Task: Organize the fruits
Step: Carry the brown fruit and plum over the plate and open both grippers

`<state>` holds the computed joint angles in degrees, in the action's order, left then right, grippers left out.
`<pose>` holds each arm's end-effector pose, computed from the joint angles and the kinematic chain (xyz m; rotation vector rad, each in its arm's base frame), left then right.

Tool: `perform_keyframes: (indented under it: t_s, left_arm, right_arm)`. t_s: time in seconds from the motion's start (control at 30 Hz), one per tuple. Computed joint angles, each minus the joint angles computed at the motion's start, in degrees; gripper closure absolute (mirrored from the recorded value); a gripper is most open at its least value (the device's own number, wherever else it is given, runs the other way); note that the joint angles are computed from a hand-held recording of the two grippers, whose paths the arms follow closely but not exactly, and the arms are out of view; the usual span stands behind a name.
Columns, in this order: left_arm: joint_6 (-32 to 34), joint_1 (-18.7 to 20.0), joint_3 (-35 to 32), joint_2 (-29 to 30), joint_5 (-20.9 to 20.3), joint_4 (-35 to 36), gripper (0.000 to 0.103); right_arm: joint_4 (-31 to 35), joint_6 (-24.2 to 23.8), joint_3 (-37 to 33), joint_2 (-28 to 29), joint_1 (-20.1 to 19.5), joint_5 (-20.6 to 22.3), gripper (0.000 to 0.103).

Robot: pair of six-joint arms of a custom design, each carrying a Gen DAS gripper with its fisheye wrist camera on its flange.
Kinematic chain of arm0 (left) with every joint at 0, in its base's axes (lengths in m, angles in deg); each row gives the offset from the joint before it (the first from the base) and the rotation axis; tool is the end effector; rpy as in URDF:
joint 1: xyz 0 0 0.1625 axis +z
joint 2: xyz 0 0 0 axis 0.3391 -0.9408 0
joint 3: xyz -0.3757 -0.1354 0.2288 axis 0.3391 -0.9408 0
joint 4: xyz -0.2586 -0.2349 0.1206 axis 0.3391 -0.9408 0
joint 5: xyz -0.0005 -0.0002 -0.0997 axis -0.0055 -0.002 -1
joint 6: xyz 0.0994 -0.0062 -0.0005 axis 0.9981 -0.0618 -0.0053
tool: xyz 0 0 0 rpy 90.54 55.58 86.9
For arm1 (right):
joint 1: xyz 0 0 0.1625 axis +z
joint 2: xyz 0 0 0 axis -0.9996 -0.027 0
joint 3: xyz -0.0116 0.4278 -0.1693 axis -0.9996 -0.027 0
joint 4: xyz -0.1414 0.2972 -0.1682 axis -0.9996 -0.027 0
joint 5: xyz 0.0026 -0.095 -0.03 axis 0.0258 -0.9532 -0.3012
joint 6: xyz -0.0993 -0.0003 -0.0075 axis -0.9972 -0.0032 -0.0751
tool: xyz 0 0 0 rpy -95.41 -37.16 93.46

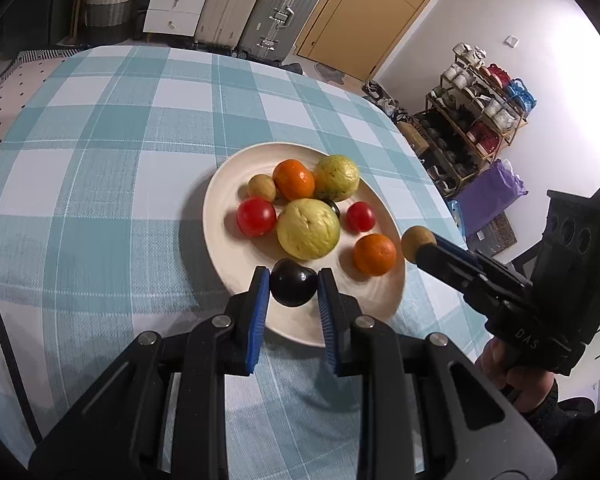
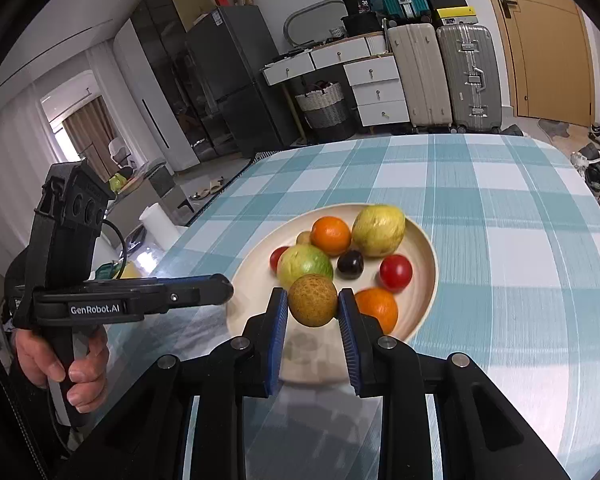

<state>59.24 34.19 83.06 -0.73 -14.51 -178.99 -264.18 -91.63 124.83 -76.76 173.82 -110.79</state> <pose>-0.2734 -0.6294 0.0068 1.0132 2.8423 -0.2420 0.0668 -0.4818 0.2276 0.1797 -2.4388 1.1232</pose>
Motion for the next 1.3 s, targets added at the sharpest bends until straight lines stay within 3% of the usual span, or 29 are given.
perform_keyframes:
  t_s: [0.47, 0.87, 1.0, 1.3]
  left_arm:
    - [0.4, 1.0, -5.4, 3.3, 0.9, 3.9, 0.081]
    - [1.1, 1.2, -7.8, 4.8, 0.2, 4.6, 0.081]
    - [1.7, 0.4, -8.0, 4.9, 3.2, 4.3, 0.080]
    - [2.6, -1.4, -2.9, 2.3, 5.5, -2.2, 0.069]
  right_arm:
    - [8.0, 0.2, -6.4, 0.5, -1.8, 0.3, 0.076]
    - [9.4, 0.7, -8.4, 1.6, -2.3, -1.0, 0.076]
    - [8.2, 0.6, -8.3, 1.5, -2.5, 0.0, 0.058]
    - [0.7, -0.4, -5.5, 1.0, -1.4, 0.8, 0.052]
